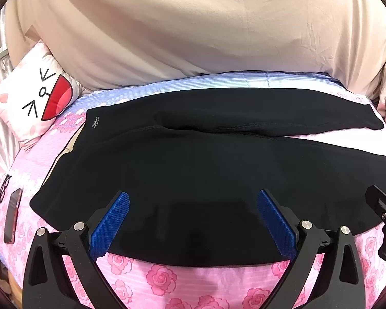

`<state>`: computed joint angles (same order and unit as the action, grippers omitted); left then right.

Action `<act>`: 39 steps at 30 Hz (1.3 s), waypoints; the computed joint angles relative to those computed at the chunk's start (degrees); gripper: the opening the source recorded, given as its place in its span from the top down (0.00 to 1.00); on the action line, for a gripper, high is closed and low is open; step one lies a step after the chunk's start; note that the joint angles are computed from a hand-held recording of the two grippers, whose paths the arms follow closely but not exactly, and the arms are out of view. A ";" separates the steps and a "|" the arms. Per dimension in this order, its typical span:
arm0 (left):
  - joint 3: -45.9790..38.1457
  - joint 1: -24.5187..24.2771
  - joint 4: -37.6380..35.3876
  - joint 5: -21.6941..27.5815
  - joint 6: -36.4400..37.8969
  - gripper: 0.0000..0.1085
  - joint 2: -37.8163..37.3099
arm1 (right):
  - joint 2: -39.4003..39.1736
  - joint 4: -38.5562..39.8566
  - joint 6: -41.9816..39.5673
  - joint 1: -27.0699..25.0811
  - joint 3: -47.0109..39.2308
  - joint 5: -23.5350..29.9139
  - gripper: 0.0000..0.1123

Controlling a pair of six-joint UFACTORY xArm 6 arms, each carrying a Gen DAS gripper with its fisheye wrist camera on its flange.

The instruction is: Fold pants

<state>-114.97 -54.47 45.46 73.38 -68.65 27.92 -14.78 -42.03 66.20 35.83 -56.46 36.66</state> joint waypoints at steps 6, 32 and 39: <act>0.08 1.79 -0.15 -0.19 0.25 0.10 -0.15 | 0.20 7.46 -8.61 -8.14 1.66 -7.59 0.13; -11.01 22.21 -1.07 0.19 7.35 0.10 6.34 | 49.58 41.13 -55.26 -39.83 -53.84 2.55 0.46; -32.81 33.81 -7.35 9.14 17.65 0.10 20.36 | 48.79 44.61 -58.29 -39.18 -52.66 1.29 0.78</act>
